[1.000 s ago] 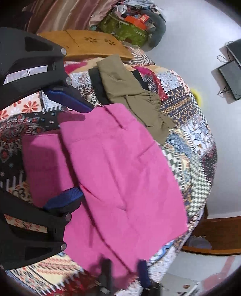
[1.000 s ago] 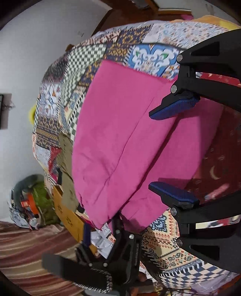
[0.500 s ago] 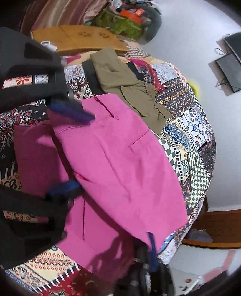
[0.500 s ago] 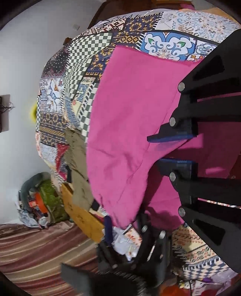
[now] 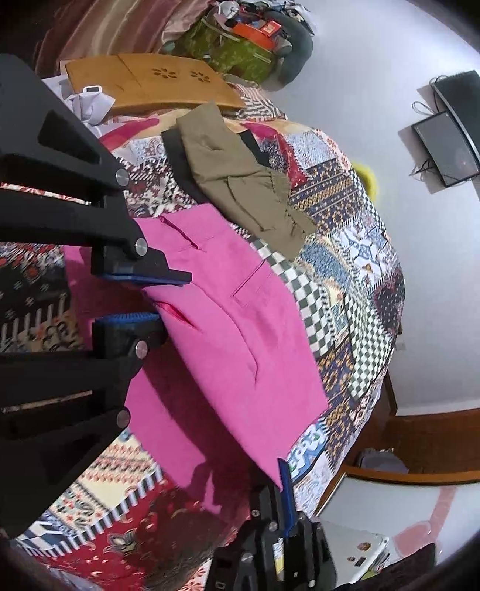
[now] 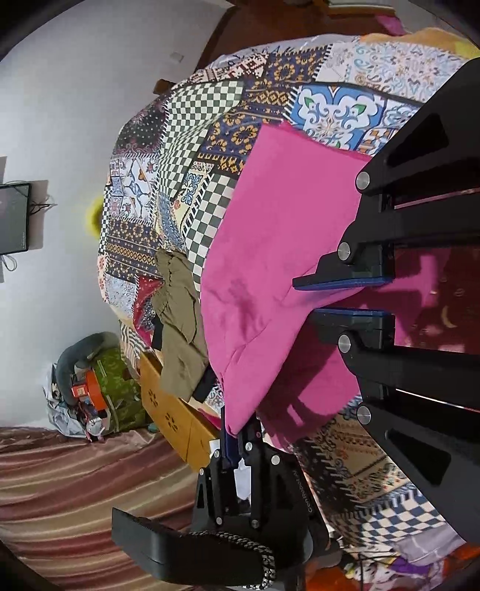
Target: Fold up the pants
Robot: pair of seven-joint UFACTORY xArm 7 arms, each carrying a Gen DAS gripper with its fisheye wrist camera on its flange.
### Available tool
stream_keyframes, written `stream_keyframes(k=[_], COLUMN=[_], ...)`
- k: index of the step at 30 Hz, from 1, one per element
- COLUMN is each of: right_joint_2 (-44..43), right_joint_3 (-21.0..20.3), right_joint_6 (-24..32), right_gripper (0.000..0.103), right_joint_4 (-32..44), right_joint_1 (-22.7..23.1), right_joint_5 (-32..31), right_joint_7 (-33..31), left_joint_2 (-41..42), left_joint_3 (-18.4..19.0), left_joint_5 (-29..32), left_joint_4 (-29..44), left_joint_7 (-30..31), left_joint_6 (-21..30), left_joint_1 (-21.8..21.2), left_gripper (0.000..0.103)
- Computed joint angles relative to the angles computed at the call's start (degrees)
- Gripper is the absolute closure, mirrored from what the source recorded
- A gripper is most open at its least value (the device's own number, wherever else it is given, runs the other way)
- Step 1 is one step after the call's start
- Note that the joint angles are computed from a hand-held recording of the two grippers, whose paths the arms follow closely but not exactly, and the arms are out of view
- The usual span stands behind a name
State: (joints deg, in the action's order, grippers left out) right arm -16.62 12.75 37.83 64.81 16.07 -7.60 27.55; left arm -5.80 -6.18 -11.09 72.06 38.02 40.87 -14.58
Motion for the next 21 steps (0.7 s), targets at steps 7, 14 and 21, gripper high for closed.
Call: stream_keyframes(k=[7,14,21], right_joint_2=[-2.1,-3.7,-4.8], right_joint_3=[0.4,0.5,0.4], right_joint_6=[1.7,1.6,2.8], right_gripper=[0.095,0.095,0.095], right_joint_4=[-2.9,-6.0,-6.4], right_joint_1=[0.9,1.8,2.8], right_joint_5=[1.3,4.1,6.0], right_joint_7=[0.7,2.3,1.8], left_joint_2=[-1.9,-2.7,-4.3], left_joint_3=[0.1,0.7,1.3], left_joint_5=[-0.4,-2.0,-3.3], left_joint_4=[-3.3,-4.7,-6.4], left_joint_7=[-0.6,-1.0,0.3], left_joint_6=[1.0,2.3,3.5], left_joint_1=[-0.2,0.1,0.1], left_gripper=[0.088,0.088,0.088])
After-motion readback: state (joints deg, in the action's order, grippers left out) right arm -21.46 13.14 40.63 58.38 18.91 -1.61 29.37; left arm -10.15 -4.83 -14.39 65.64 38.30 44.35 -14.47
